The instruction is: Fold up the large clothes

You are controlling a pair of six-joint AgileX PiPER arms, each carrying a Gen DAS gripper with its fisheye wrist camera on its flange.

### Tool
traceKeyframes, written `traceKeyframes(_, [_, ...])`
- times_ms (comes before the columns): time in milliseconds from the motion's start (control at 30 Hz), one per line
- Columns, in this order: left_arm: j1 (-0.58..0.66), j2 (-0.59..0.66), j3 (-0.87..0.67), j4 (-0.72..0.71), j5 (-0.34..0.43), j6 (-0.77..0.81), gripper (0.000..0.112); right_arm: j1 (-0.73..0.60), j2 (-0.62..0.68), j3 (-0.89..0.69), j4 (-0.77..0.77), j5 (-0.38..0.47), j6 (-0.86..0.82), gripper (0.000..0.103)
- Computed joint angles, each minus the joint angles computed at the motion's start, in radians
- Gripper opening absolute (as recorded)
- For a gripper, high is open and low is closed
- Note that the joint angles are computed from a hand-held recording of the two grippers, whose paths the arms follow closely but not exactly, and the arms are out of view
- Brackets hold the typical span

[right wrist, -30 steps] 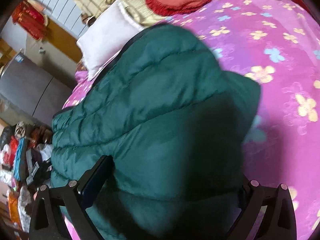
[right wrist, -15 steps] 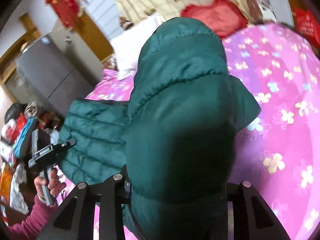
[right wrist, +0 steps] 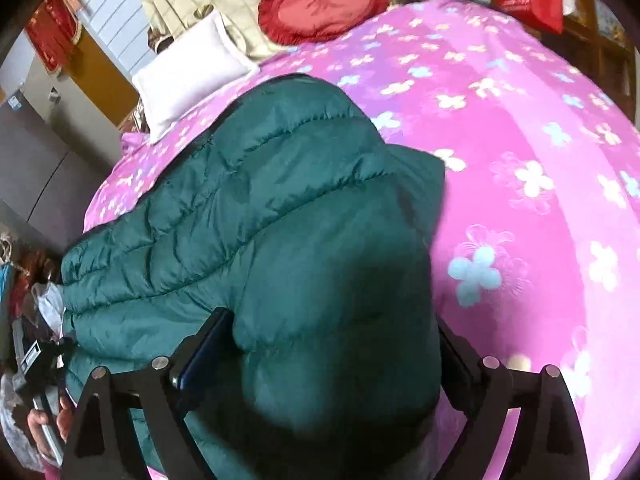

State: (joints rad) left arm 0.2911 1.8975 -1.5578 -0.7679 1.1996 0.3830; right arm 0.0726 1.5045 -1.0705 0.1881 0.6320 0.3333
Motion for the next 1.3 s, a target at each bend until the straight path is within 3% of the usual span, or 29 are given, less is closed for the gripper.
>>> traceKeyframes(133, [-0.041,-0.141,0.077,0.128,-0.101,-0.025,0.084,0.143,-0.081,-0.031,-0.319,0.095,0.237,0.091])
traceKeyframes(300, [-0.106,-0.334,0.227,0.271,-0.284,-0.076,0.084,0.296,-0.255,0.053,-0.518,0.131,0.428,0.091])
traceKeyframes(533, [-0.251,-0.477,0.383,0.436,-0.437,-0.184,0.084,0.598,-0.234,0.056,-0.796,0.171,0.826,0.091])
traceKeyframes(733, [-0.353,-0.549,0.472,0.561,-0.518,-0.291,0.084,0.76,-0.163,0.048,-0.926,0.209,1.042,0.091])
traceKeyframes(1067, [-0.498,-0.609,0.559,0.743,-0.597,-0.448,0.084,0.825,-0.106,0.022,-0.977,0.246,1.152,0.092])
traceKeyframes(1167, [-0.531,-0.622,0.585,0.821,-0.623,-0.526,0.084,0.834,-0.093,0.011,-0.997,0.261,1.165,0.101])
traceKeyframes(1300, [-0.575,-0.638,0.618,0.915,-0.656,-0.62,0.084,0.839,-0.083,0.009,-1.001,0.243,1.186,0.102])
